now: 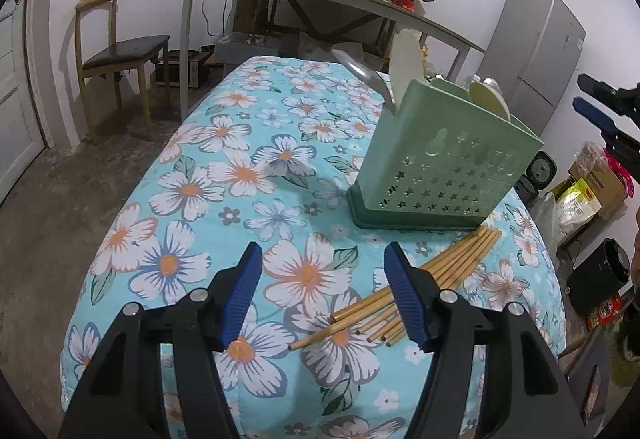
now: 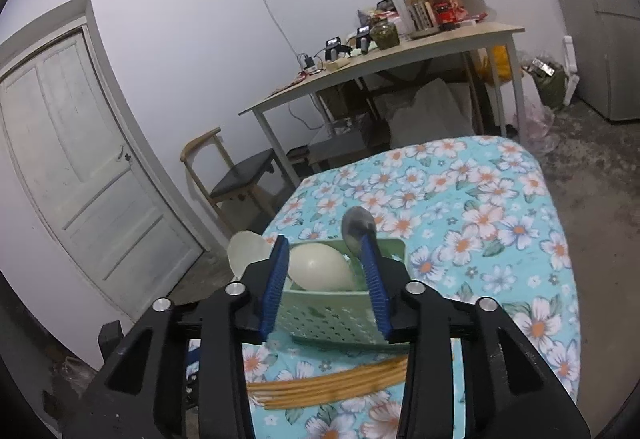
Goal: Organize utensils
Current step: 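Lower the metal spoon into the green holder and open the right tool, then move both tools down to the wooden chopsticks lying beside the holder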
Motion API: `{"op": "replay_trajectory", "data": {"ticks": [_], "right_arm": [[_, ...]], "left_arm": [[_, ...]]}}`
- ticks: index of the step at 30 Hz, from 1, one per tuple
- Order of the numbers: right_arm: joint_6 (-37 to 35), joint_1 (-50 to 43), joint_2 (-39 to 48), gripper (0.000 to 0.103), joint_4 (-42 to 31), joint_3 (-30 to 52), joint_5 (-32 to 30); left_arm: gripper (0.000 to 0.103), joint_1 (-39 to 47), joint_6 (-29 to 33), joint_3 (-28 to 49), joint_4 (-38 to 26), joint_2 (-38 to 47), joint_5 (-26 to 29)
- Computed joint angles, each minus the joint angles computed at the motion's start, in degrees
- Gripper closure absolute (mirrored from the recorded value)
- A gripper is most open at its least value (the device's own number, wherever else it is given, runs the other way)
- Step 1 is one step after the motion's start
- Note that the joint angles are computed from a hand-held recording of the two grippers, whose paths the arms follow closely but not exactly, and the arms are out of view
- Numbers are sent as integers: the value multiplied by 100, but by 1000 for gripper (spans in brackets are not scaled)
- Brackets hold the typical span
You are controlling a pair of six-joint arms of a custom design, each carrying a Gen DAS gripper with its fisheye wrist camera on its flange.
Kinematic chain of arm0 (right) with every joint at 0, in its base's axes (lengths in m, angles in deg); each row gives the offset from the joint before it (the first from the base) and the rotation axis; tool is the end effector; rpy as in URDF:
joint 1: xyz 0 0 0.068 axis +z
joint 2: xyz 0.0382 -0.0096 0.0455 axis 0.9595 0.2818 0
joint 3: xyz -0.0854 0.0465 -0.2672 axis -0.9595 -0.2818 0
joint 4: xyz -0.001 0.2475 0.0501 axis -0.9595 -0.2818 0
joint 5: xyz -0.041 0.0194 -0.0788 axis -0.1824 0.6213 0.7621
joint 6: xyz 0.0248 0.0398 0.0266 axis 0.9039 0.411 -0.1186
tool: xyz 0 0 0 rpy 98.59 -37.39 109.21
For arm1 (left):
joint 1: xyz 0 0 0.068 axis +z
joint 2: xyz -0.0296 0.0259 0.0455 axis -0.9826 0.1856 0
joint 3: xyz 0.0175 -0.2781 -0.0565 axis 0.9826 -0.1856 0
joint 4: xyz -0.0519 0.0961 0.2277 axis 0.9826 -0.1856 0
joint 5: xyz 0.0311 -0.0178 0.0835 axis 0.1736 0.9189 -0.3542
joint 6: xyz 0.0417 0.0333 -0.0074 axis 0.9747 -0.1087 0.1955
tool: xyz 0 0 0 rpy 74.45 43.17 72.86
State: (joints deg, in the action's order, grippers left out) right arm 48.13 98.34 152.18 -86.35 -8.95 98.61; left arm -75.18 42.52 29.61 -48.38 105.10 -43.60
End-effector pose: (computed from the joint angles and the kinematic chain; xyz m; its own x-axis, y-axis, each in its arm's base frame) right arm 0.2711 0.1119 0.3623 -0.4119 0.4173 -0.8100 0.1368 0.9072 0.3978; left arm 0.3379 0.0043 0.2797 -0.6781 0.2269 -0.6991 0.5220 0.8183 -0.2407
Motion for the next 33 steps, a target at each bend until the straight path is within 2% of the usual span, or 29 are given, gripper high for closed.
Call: {"op": "replay_trajectory", "data": {"ticks": [2, 9, 15, 19, 21, 26, 27, 30, 33], "right_arm": [[156, 94, -102, 59, -74, -155, 128], [973, 305, -317, 54, -197, -864, 130], [1653, 549, -226, 54, -519, -1218, 11], [2119, 765, -129, 54, -1007, -1247, -50], [2410, 844, -134, 54, -1134, -1348, -228], [2914, 1034, -211, 54, -881, -1793, -393], [2955, 973, -189, 54, -722, -1901, -509], [3034, 878, -173, 54, -420, -2095, -699], [3043, 889, -209, 47, -235, -2196, -592]], "left_arm": [[39, -16, 28, -22, 0, -9, 51], [33, -188, 302, -40, -99, 61, 252], [33, -569, 1356, 61, -746, 136, 310], [33, -871, 1786, -292, -659, -129, -65], [33, -931, 1942, -283, -906, -137, -167], [33, -829, 1502, -512, -633, -331, -212], [33, -838, 1273, -590, -501, -399, -286], [33, -936, 1130, -858, -58, -672, -567], [33, -1017, 807, -879, 52, -761, -713]]}}
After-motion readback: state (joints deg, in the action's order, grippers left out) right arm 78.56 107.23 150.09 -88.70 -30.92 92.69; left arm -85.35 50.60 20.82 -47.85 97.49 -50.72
